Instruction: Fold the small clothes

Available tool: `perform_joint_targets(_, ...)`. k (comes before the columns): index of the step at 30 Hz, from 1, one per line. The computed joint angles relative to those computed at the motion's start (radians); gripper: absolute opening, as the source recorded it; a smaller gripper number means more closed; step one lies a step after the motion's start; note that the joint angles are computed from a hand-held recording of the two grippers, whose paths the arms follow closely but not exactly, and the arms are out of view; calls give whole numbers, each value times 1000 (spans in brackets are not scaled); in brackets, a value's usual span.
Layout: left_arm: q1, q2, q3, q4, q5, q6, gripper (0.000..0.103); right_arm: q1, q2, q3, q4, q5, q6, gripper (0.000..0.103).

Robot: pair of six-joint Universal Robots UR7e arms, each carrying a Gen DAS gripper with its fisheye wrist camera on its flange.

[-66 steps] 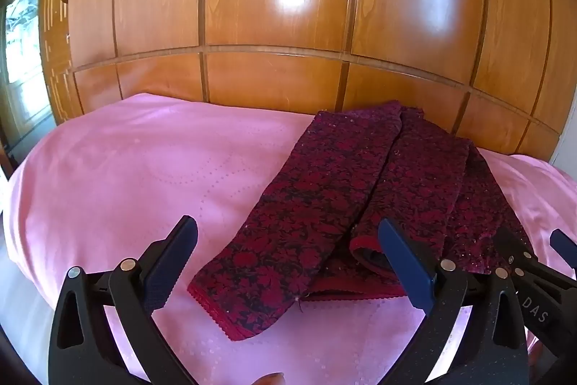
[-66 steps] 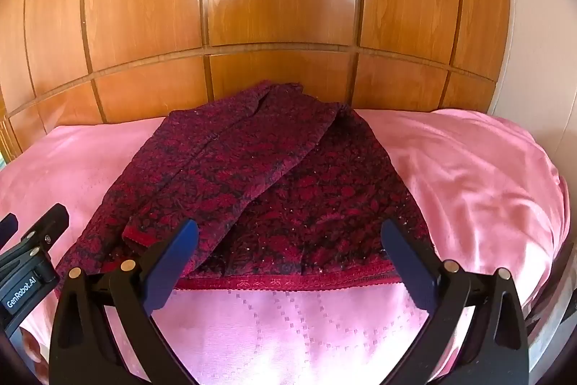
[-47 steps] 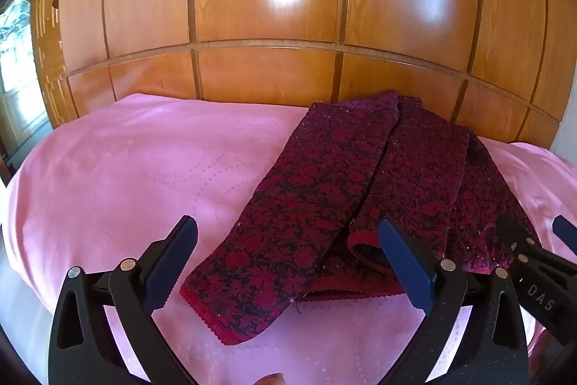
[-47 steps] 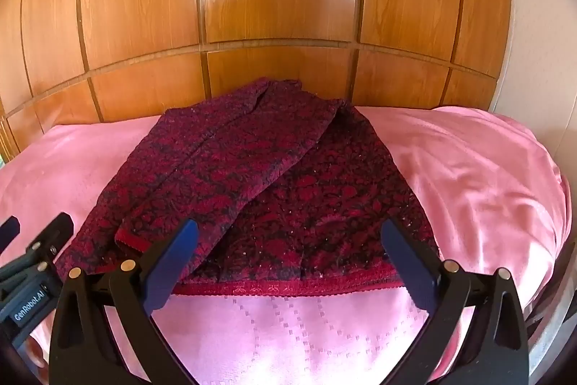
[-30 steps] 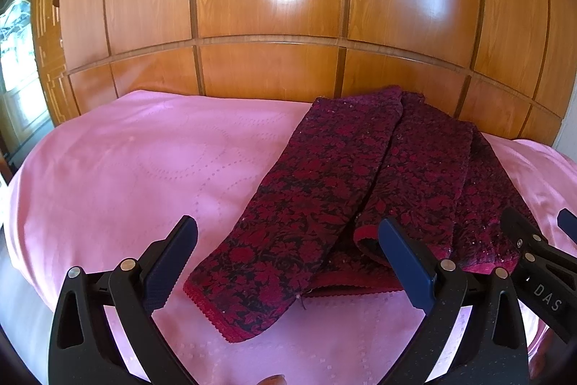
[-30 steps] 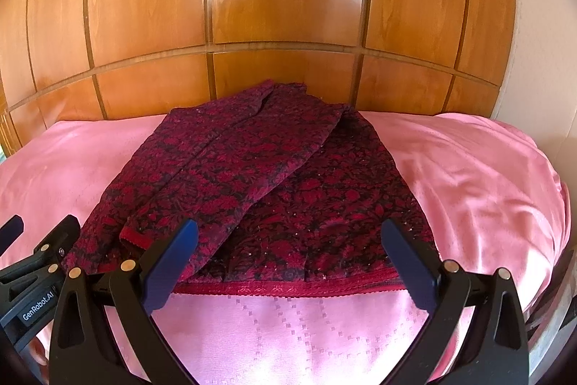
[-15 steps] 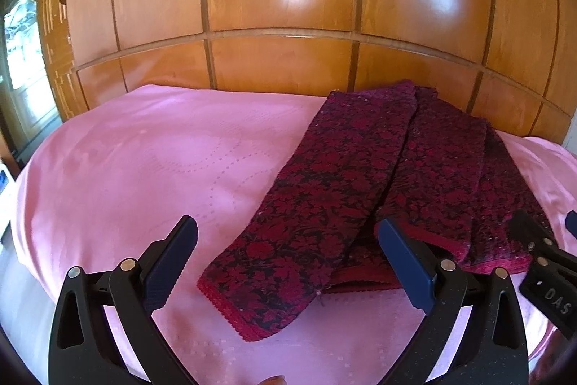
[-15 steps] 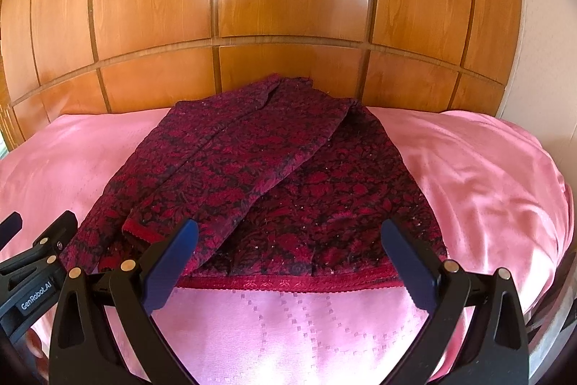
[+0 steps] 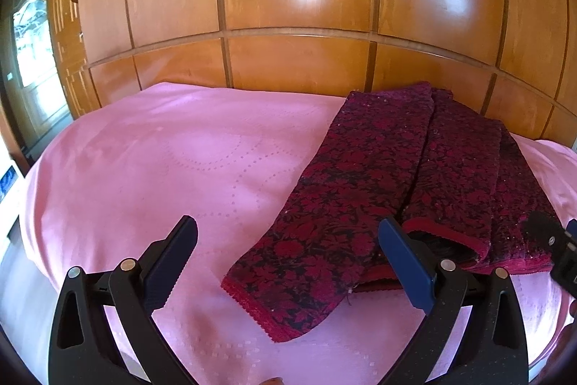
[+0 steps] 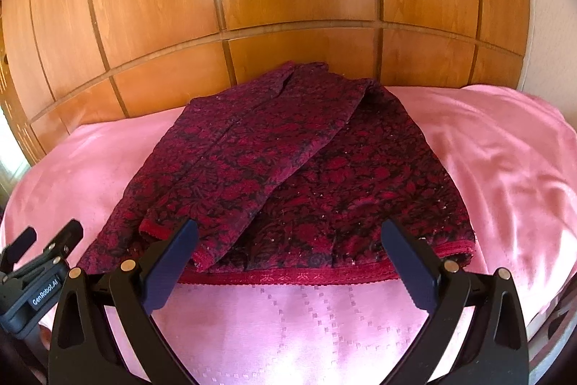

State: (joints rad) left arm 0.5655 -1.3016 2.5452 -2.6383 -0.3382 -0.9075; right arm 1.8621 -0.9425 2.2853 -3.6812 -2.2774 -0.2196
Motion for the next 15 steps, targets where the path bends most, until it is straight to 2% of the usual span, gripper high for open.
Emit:
perform_joint_targets(4, 5, -12, 2, 19, 1, -12, 99, -21, -28, 3, 40, 40, 38, 101)
perform_joint_targets(9, 9, -19, 4, 30, 0, -18, 99, -63, -85, 11, 133, 139, 109, 101)
perform_joint_targets(15, 30, -14, 3, 0, -18, 23, 99, -95, -115, 8, 193, 225, 146, 101)
